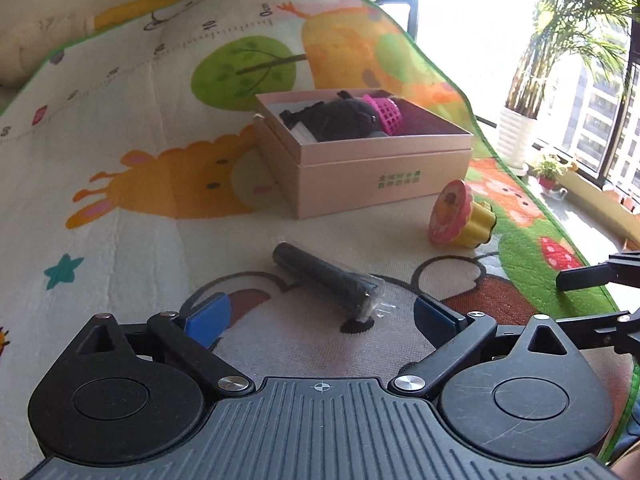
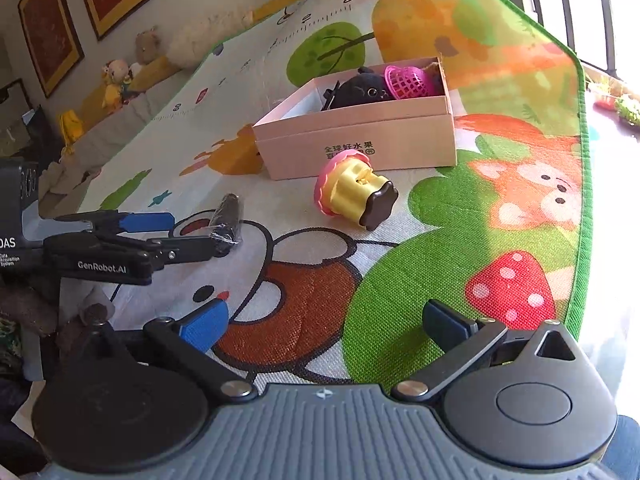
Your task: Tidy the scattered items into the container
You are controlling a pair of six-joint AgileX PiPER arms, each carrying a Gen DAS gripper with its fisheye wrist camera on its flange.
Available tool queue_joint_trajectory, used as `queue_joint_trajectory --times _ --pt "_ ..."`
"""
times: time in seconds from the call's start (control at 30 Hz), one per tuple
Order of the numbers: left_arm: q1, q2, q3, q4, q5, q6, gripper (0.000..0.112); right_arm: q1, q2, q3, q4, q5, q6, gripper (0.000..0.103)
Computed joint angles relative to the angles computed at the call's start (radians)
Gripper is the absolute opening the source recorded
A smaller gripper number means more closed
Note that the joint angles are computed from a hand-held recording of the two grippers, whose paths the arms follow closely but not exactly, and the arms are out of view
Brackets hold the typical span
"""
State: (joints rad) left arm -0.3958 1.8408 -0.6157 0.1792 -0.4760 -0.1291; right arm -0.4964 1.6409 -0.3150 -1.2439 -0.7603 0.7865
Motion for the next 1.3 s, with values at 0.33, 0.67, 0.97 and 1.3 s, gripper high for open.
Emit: queue_joint_trajectory --times 0.33,0.67,0.97,1.3 --pt "0.019 0.037 0.064 0.029 -0.169 -0.05 0.102 0.412 -0.017 -0.114 0.733 0.142 -0.677 0.082" --pt "0.084 0.055 0.053 0.153 -0.193 -0.207 0.103 0.484 0.078 -0.172 0.913 0.214 -0.881 0.051" --pt "0.088 0.056 0.055 0.154 -0.197 -0.222 0.103 0.057 0.101 -0.06 0.272 -0.101 -0.257 0.051" --pt "0.071 0.05 0.044 0.124 -0.154 -0.213 0.103 -0.115 0.081 0.058 0.175 -0.204 -0.312 0.064"
